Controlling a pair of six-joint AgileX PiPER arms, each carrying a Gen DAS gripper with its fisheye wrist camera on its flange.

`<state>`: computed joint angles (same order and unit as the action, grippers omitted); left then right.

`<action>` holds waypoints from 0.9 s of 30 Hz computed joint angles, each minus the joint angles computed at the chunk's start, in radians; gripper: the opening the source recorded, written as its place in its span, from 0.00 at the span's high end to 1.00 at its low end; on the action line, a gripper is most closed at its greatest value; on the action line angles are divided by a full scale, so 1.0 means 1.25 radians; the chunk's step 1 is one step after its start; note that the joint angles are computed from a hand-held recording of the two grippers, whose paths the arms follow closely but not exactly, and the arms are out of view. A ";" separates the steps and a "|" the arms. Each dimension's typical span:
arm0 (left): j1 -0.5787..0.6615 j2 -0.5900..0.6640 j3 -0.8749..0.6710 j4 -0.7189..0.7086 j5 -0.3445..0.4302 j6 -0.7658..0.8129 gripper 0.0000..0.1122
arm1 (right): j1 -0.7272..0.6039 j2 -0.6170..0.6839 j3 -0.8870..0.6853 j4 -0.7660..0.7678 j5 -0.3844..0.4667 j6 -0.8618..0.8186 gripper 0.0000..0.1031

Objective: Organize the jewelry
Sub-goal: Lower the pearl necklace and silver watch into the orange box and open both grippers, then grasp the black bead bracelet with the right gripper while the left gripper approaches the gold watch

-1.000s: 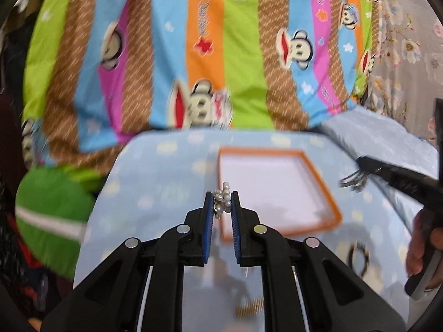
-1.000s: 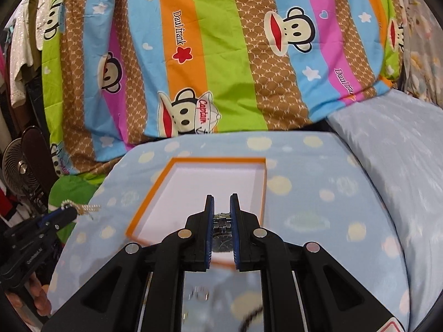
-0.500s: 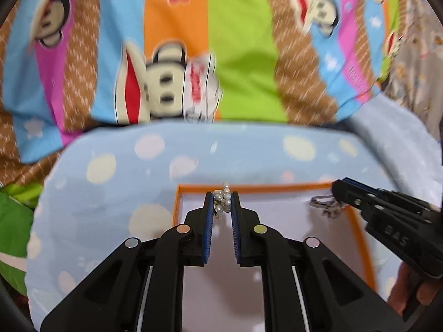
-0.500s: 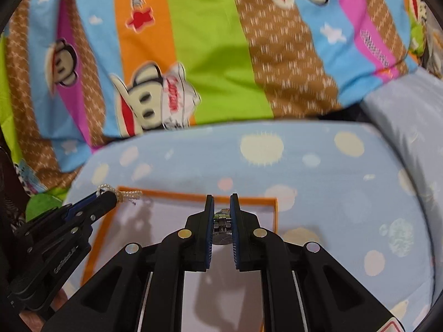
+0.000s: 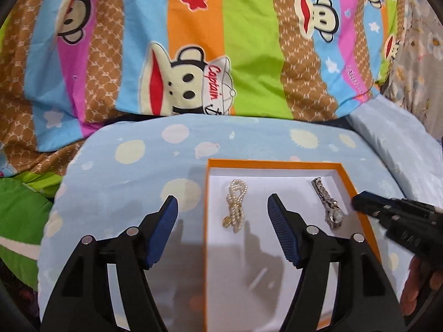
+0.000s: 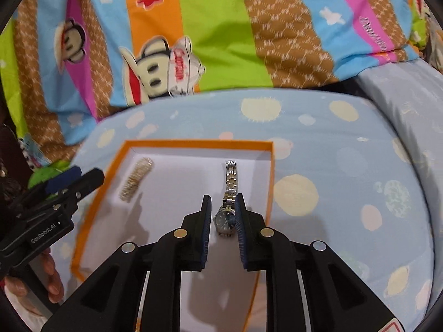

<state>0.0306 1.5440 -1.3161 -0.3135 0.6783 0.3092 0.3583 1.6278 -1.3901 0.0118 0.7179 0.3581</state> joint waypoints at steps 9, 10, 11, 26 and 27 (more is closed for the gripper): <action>0.159 -0.161 0.169 -0.141 0.075 0.155 0.42 | 0.102 -0.340 0.319 -0.173 -0.041 0.218 0.65; 0.160 -0.167 0.185 -0.145 0.072 0.162 0.42 | 0.125 -0.360 0.347 -0.211 -0.038 0.268 0.65; 0.147 -0.169 0.199 -0.128 0.062 0.146 0.42 | 0.149 -0.379 0.376 -0.247 -0.033 0.320 0.65; 0.046 -0.233 0.338 -0.033 -0.014 0.050 0.47 | 0.271 -0.466 0.517 -0.382 -0.024 0.573 0.65; 0.044 -0.241 0.343 -0.031 -0.015 0.048 0.47 | 0.278 -0.472 0.525 -0.383 -0.023 0.582 0.65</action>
